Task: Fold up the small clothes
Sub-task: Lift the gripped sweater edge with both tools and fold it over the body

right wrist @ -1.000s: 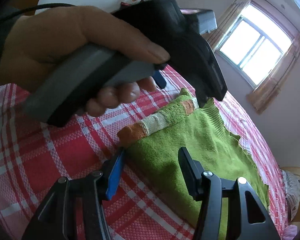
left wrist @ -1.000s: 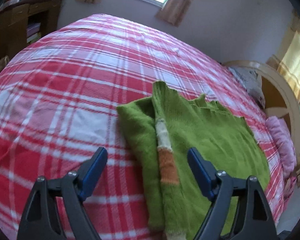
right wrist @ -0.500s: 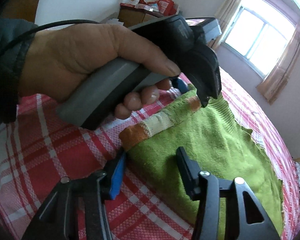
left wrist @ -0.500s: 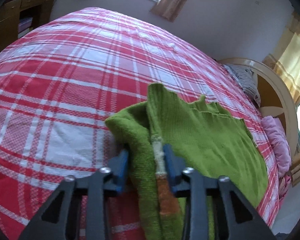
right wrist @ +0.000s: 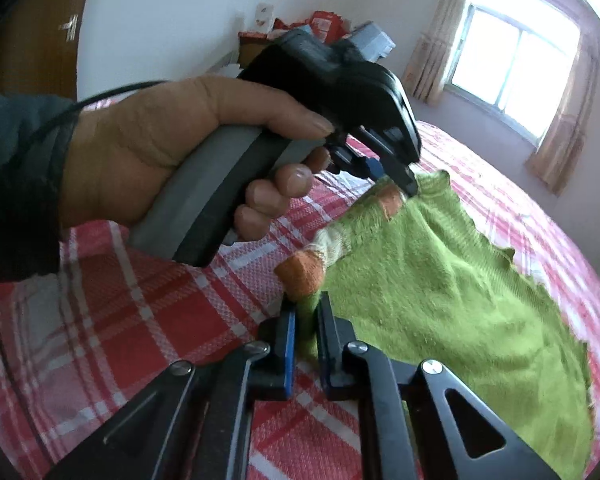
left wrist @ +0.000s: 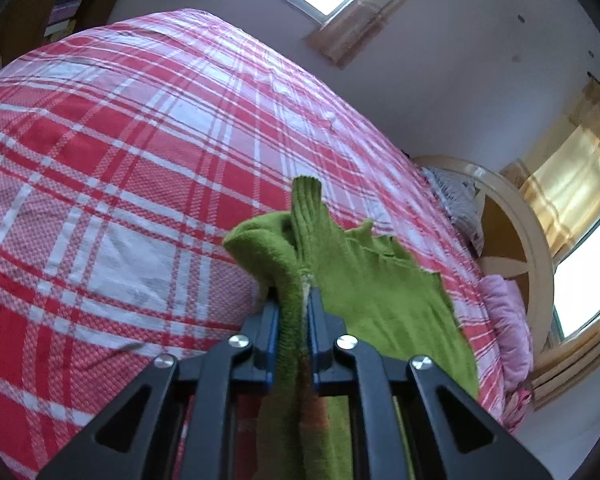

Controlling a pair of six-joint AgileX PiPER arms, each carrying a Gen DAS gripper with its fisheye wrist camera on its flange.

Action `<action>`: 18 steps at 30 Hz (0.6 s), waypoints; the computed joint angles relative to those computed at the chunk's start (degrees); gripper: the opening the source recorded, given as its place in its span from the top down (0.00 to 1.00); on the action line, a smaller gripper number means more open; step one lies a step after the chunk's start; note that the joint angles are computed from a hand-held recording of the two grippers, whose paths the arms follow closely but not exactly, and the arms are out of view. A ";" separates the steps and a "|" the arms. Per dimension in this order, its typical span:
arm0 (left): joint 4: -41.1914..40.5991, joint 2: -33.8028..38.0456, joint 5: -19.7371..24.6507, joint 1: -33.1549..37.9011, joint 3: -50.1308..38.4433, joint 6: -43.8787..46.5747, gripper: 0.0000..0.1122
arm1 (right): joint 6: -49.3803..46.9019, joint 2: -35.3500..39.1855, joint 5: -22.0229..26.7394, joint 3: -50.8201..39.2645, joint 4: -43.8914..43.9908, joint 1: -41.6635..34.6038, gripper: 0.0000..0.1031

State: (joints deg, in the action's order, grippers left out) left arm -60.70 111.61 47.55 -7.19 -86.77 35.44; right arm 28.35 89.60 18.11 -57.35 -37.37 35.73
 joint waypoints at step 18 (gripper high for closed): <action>3.57 -3.59 -3.68 -4.99 -1.75 -8.03 0.89 | -42.06 -10.78 -5.71 7.46 49.72 -12.55 0.93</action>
State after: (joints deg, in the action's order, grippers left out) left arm -57.13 108.02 43.87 -12.19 -88.51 27.41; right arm -13.71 78.82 12.40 -49.88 12.35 23.17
